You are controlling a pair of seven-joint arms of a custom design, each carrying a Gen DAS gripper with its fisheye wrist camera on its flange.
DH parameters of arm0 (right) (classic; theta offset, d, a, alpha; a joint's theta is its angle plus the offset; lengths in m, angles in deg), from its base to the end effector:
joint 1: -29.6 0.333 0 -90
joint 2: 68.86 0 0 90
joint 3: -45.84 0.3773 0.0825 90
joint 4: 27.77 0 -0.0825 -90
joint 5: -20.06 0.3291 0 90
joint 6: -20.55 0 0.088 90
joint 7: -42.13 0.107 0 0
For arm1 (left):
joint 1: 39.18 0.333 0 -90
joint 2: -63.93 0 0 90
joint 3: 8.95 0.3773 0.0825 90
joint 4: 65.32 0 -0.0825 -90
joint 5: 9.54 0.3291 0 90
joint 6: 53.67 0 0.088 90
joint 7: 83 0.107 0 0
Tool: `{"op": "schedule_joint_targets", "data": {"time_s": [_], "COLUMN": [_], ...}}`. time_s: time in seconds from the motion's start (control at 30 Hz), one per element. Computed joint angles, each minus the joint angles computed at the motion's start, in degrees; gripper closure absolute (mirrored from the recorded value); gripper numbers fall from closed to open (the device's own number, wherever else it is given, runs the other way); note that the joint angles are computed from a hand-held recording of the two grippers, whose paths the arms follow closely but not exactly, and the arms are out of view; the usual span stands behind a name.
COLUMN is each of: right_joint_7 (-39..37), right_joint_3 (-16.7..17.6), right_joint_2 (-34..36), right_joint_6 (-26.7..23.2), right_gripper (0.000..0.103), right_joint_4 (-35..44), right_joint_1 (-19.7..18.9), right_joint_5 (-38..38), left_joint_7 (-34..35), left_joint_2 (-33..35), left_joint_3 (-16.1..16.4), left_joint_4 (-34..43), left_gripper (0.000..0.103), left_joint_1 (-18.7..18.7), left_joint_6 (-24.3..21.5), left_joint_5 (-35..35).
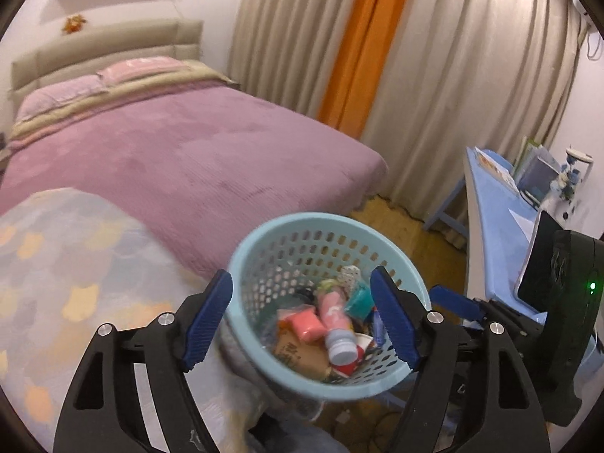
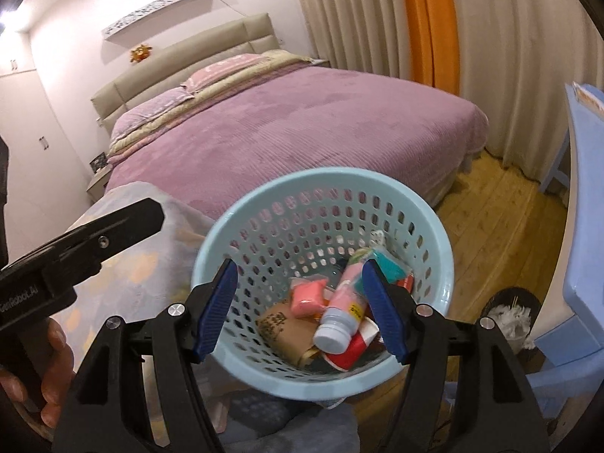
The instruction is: Collect trash
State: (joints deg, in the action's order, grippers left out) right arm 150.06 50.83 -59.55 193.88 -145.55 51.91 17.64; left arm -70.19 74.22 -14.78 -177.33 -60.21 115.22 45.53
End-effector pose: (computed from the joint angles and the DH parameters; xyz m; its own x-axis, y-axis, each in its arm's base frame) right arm 0.5269 0.2713 0.5492 0.2721 -0.9404 -0.2037 -0.7182 -0.0576 -0.6934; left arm 0.5077 -0.3120 0.5515 -0.0924 -0.9698 0.2259 -0.6498 -0.1132 -0.7517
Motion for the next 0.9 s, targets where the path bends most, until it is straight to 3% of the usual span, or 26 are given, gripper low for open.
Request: {"op": "schedule_joint_targets", "data": {"time_s": [0.07, 0.2, 0.23, 0.33, 0.43, 0.53, 0.67, 0.77, 0.9], "right_joint_7": [2.92, 6.38, 10.53, 18.17, 32.07, 42.06, 61.20, 68.07, 71.22], "right_joint_3": [-2.18, -3.01, -4.94, -5.61, -7.11, -6.52, -4.37, -1.58, 1.81], "right_joint_2": [-1.02, -3.10, -3.95, -5.25, -6.57, -7.68, -9.59, -10.76, -11.52], "right_joint_6": [0.81, 2.78, 3.35, 3.52, 3.41, 3.07, 0.91, -1.03, -2.74], "right_gripper": [0.038, 0.038, 0.038, 0.038, 0.038, 0.038, 0.032, 0.032, 0.032], "right_joint_4": [-0.65, -2.37, -3.24, -4.43, -4.97, -4.65, -3.55, -3.39, -3.57], "right_joint_1": [2.13, 3.33, 5.04, 5.86, 6.96, 6.10, 4.21, 2.64, 0.85], "right_joint_5": [-4.21, -8.94, -13.75, -21.61, -35.79, -46.36, -66.45, -74.07, -77.67], "left_joint_7": [-7.15, -15.87, -17.15, -19.69, -21.95, -25.31, -29.78, -33.02, -34.54], "left_joint_2": [-2.97, -7.77, -9.07, -11.78, -13.38, -14.90, -17.27, -18.73, -19.78], "left_joint_3": [1.30, -1.06, -2.08, -5.29, -7.86, -10.71, -13.51, -15.04, -16.44], "left_joint_4": [-2.14, -5.72, -6.76, -9.44, -11.92, -13.60, -15.65, -16.77, -17.56], "left_gripper": [0.028, 0.025, 0.025, 0.025, 0.025, 0.025, 0.023, 0.021, 0.018], "left_joint_1": [-1.37, -0.75, -0.62, 0.20, 1.74, 2.26, 1.69, 1.10, 0.00], "left_joint_6": [-1.82, -7.35, -9.81, -15.11, -15.89, -19.71, -25.86, -29.10, -32.86], "left_joint_5": [6.42, 14.41, 15.67, 17.49, 16.66, 17.66, 19.78, 20.85, 21.55]}}
